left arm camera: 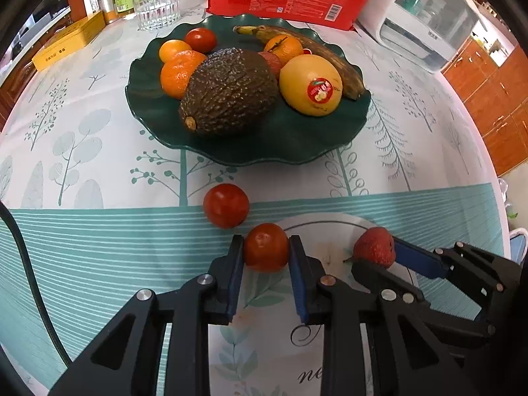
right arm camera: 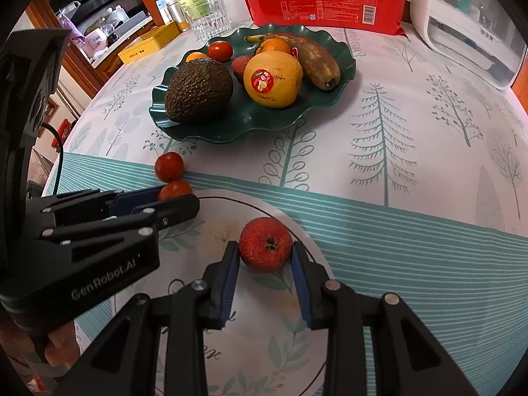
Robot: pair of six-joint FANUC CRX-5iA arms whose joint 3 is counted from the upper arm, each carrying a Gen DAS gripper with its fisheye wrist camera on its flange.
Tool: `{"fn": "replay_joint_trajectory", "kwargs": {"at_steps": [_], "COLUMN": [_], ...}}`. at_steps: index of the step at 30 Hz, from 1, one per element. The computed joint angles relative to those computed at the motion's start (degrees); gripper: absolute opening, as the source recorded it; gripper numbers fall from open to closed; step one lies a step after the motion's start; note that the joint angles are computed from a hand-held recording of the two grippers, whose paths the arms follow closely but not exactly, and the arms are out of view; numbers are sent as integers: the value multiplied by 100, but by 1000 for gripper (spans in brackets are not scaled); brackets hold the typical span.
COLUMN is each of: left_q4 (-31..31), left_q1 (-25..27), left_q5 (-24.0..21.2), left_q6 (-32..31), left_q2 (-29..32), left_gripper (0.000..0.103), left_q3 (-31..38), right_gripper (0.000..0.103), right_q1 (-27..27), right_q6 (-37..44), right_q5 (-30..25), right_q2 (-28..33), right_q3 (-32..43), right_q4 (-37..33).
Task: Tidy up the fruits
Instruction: 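Grasp the small red apple with the right gripper while the left gripper grasps a cherry tomato, then carry the apple and cherry tomato over the green plate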
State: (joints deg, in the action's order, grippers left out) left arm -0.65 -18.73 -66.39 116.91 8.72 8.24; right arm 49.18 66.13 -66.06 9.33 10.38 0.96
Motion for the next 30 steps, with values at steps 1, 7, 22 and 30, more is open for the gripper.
{"fn": "replay_joint_trajectory", "kwargs": {"at_steps": [1, 7, 22, 30], "left_q4": [16, 50, -40, -252], "left_q1": [8, -14, 219, 555], "left_q5": [-12, -102, -432, -776], "left_q6": [-26, -106, -327, -774], "left_q2": [-29, -228, -749, -684], "left_gripper": [25, 24, 24, 24], "left_q3": [-27, -188, -33, 957], "right_gripper": [32, 32, 32, 32], "right_q1": [6, 74, 162, 180], "right_q6": [-8, -98, -371, -319], "right_q5": [-6, -46, -465, -892], "right_q2": [3, -41, -10, 638], "right_q3": [5, -17, 657, 2271], "right_q4": [3, 46, 65, 919]}}
